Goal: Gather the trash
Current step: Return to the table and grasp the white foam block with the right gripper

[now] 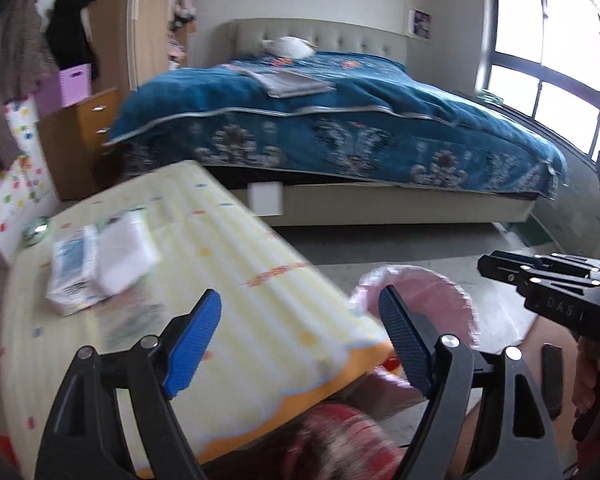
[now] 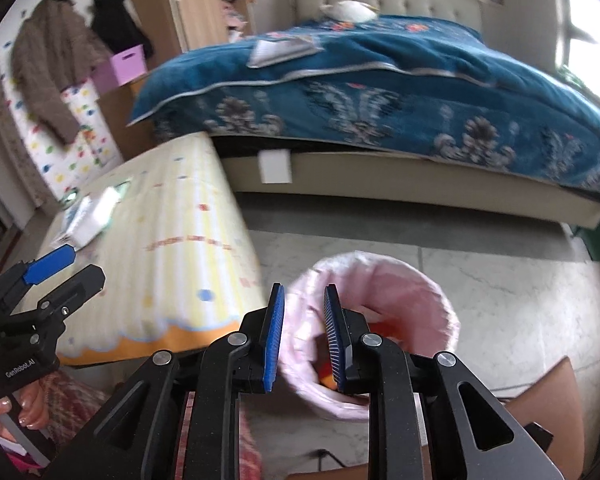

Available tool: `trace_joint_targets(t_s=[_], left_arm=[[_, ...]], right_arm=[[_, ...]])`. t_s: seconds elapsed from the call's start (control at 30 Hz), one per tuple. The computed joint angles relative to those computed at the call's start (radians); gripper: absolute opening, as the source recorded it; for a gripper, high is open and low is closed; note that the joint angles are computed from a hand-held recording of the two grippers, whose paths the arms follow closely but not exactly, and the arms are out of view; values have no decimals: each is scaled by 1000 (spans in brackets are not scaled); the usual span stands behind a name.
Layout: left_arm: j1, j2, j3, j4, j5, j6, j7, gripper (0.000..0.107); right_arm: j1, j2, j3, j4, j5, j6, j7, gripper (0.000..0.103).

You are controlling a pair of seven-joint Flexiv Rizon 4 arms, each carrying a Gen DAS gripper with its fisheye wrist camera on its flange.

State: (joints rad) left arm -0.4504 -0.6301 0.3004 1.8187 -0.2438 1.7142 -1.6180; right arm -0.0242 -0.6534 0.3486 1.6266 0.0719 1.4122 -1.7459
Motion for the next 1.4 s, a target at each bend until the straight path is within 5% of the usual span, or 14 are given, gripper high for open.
trace_joint_targets(t_s=[0.27,0.4,0.6,0.83,1.4], left_arm=[[-117,64,221,177,-67,35,-73,83],[-153,75,300,244,-126,50,-80,86],[-175,85,378,309,-224,49,-62,90],[-173,64,435,319,-284,35,-44,96],[-12,42,378,249,-149,-53,-138,96]], right_arm=[[79,21,29,1,-28,-17,-33,22],[135,23,31,-3,-46,-15,-46,42],[203,9,26,-27,-79,-29,-62,58],[325,-54,-31,-119,-148,-63,-33,77],[475,-257,-117,-416,-237,-213,13,78]])
